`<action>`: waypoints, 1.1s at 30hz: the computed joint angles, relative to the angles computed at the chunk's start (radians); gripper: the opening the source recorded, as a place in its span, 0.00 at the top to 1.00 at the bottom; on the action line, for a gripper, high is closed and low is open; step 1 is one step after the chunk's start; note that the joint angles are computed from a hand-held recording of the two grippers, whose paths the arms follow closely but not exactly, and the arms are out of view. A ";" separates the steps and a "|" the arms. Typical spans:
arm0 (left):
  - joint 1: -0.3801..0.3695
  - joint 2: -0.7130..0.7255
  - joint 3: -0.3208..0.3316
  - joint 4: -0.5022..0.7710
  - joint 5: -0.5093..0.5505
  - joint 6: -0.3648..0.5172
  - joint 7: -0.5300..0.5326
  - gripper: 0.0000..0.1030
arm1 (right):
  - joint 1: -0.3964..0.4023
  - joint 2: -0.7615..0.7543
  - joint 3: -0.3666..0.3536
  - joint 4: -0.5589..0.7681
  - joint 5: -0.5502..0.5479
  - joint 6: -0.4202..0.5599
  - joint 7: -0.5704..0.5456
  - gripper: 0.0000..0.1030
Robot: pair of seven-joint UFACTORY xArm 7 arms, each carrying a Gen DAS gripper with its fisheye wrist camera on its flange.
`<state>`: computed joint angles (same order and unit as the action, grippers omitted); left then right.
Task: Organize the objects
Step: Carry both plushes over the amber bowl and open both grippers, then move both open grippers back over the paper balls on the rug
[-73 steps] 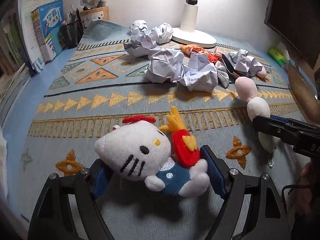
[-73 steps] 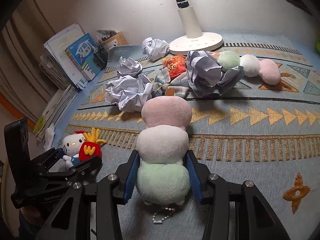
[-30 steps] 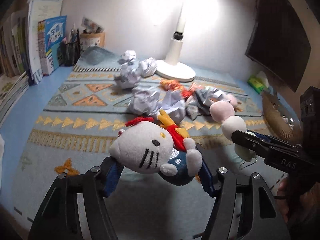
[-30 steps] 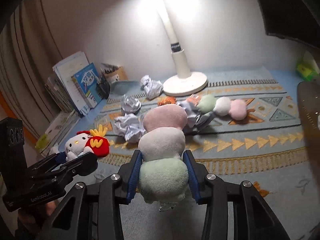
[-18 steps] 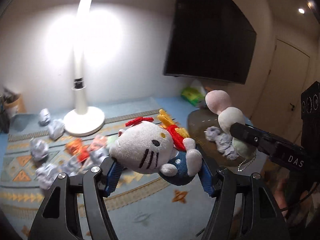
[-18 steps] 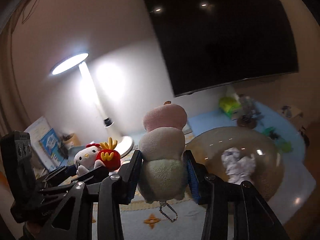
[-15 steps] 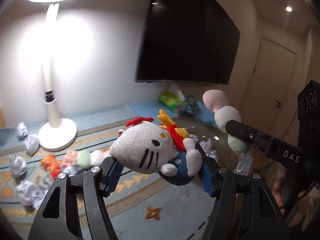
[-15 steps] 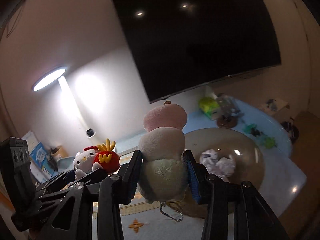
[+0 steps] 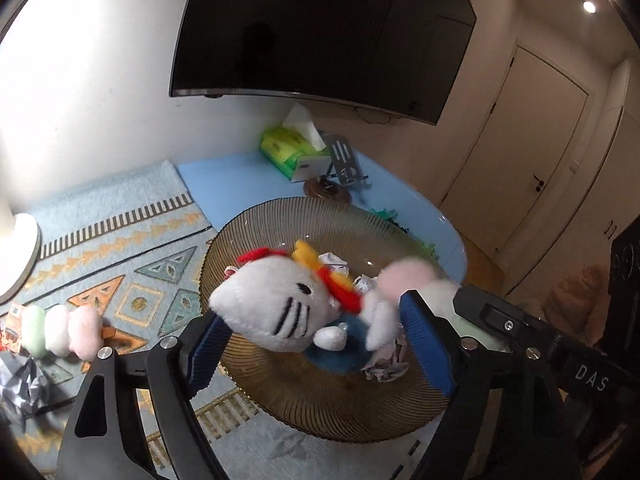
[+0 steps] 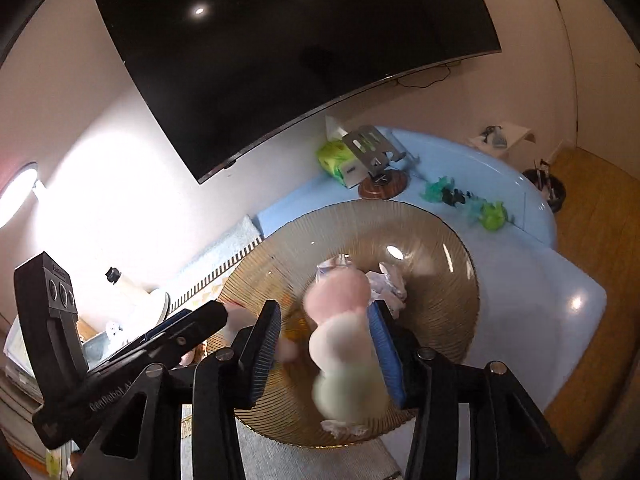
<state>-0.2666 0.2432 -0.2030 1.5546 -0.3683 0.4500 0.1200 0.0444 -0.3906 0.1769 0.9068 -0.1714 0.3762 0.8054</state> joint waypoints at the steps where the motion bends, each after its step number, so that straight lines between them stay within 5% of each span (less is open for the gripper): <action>1: 0.019 0.008 -0.012 0.013 -0.037 0.025 0.026 0.21 | -0.002 -0.004 0.003 -0.007 -0.003 -0.008 0.005 0.56; 5: 0.081 -0.016 -0.037 -0.007 -0.203 0.089 0.155 0.21 | 0.003 -0.005 0.017 0.001 -0.013 0.008 0.013 0.56; 14: 0.068 -0.262 0.048 -0.287 -0.328 -0.011 0.263 0.21 | 0.080 0.014 0.052 0.036 -0.005 -0.037 -0.012 0.56; 21: 0.089 -0.536 0.139 -0.590 -0.193 -0.179 0.135 0.21 | 0.161 0.202 0.144 0.201 -0.118 -0.044 -0.048 0.56; 29: 0.402 -0.689 0.146 -0.822 0.128 -0.222 -0.198 0.14 | 0.324 0.516 0.130 0.392 -0.211 -0.041 -0.058 0.56; 33: 0.422 -0.659 0.245 -0.860 0.164 -0.247 -0.236 0.14 | 0.382 0.623 0.095 0.457 -0.195 -0.037 -0.103 0.56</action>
